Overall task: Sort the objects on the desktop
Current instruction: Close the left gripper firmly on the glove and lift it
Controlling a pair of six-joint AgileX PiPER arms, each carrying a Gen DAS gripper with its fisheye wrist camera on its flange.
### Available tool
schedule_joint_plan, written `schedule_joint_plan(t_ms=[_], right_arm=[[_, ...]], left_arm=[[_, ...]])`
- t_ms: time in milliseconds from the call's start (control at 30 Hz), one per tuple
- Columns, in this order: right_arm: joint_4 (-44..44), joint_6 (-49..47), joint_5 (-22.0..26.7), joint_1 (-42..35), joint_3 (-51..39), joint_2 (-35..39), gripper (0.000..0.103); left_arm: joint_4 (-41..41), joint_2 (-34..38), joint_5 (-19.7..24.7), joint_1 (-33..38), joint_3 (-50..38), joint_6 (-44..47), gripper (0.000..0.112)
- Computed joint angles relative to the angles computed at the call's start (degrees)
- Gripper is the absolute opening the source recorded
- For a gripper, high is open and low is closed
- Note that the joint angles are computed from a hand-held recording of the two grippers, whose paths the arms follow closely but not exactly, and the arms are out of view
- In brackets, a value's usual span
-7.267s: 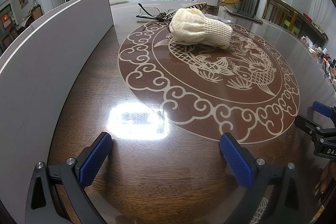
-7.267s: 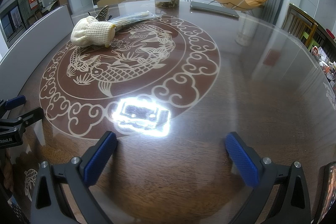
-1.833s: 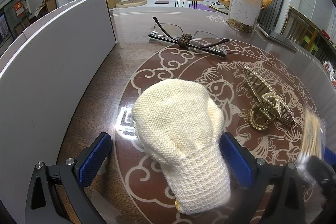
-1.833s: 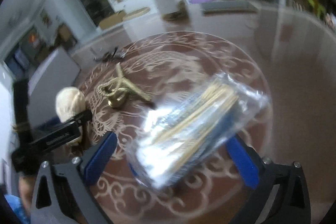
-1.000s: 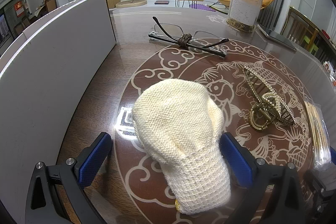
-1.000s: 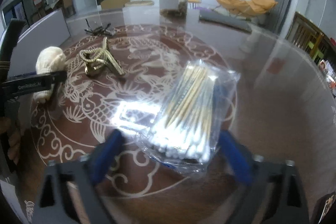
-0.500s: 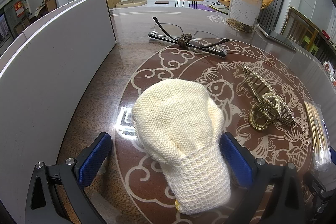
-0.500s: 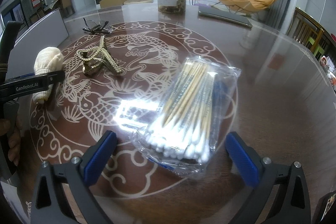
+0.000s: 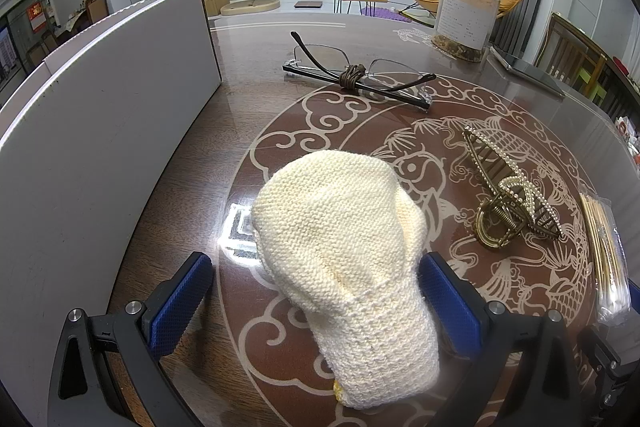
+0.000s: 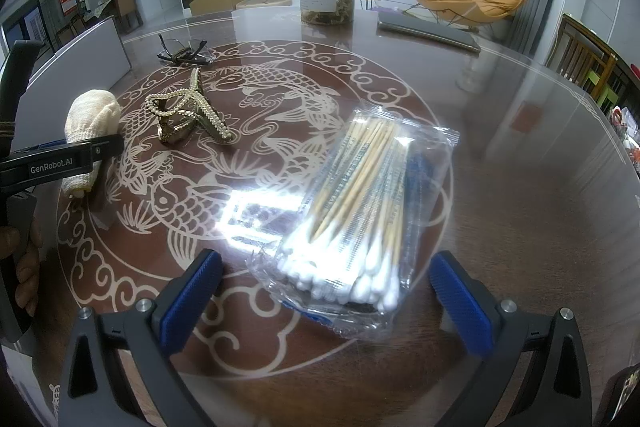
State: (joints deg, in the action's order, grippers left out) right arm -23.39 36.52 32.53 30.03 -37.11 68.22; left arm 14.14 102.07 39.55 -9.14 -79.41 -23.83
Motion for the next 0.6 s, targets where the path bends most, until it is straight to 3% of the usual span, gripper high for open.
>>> schedule_joint_plan(t_ms=[300,400,433,500,600], right_arm=[[-0.1,0.1,-0.2,0.0,0.0,0.1,0.103],[0.0,0.1,0.0,0.0,0.0,0.0,0.103],[0.0,0.1,0.0,0.0,0.0,0.0,0.103],[0.0,0.1,0.0,0.1,0.0,0.0,0.103],[0.0,0.1,-0.1,0.0,0.1,0.0,0.103]], left_arm=[[0.0,0.1,0.1,0.0,-0.1,0.0,0.103],[-5.0,0.2,-0.7,1.0,-0.4,8.8,0.101],[-4.7,-0.8,-2.6,1.2,1.1,8.7,0.079],[-3.9,-2.8,-5.6,1.1,3.9,8.4,0.051],[-11.1,-5.1,-8.0,2.3,7.0,15.4,0.045]])
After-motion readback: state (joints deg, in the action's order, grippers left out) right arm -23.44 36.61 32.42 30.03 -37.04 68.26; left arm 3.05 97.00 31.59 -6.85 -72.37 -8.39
